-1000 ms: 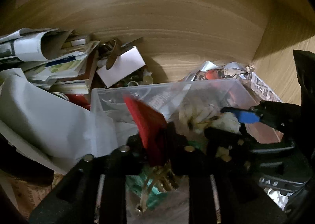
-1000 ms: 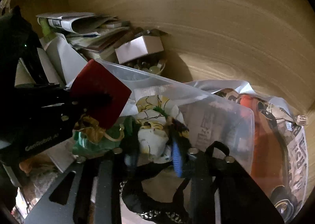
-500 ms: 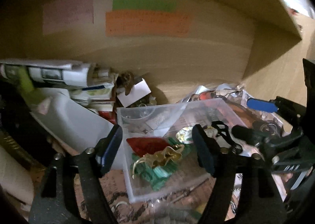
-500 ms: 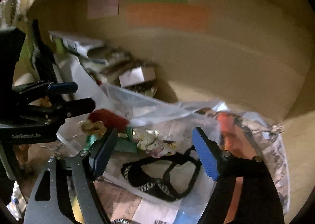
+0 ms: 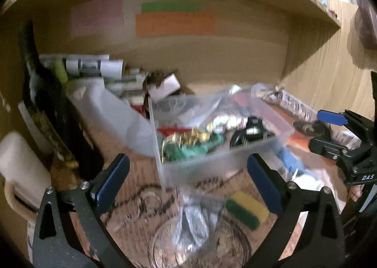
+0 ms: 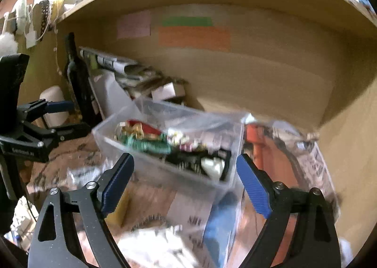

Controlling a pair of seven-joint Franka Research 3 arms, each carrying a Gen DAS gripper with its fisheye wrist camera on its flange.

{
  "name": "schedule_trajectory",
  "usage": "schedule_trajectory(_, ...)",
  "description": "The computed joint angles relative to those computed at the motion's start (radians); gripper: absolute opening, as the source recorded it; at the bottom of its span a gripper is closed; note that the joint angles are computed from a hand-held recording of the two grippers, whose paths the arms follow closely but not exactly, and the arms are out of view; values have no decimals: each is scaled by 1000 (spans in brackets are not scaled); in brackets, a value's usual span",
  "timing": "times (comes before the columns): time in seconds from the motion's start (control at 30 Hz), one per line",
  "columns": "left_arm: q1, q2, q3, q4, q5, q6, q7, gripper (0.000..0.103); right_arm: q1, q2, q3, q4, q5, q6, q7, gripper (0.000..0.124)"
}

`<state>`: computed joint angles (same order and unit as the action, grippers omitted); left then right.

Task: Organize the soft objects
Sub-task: 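Grasp the bagged steel-wool pad with the left tool while the right tool grasps the white cloth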

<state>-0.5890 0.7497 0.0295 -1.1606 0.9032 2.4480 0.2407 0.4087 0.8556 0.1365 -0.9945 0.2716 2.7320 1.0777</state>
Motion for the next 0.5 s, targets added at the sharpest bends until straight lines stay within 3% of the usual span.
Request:
schedule_trajectory(0.17, 6, -11, -28, -55, -46, -10, -10, 101, -25, -97, 13, -197, 36, 40, 3, 87)
schedule_trajectory(0.5, 26, 23, -59, -87, -143, -17, -5, 101, -49, -140, 9, -324, 68, -38, 66, 87)
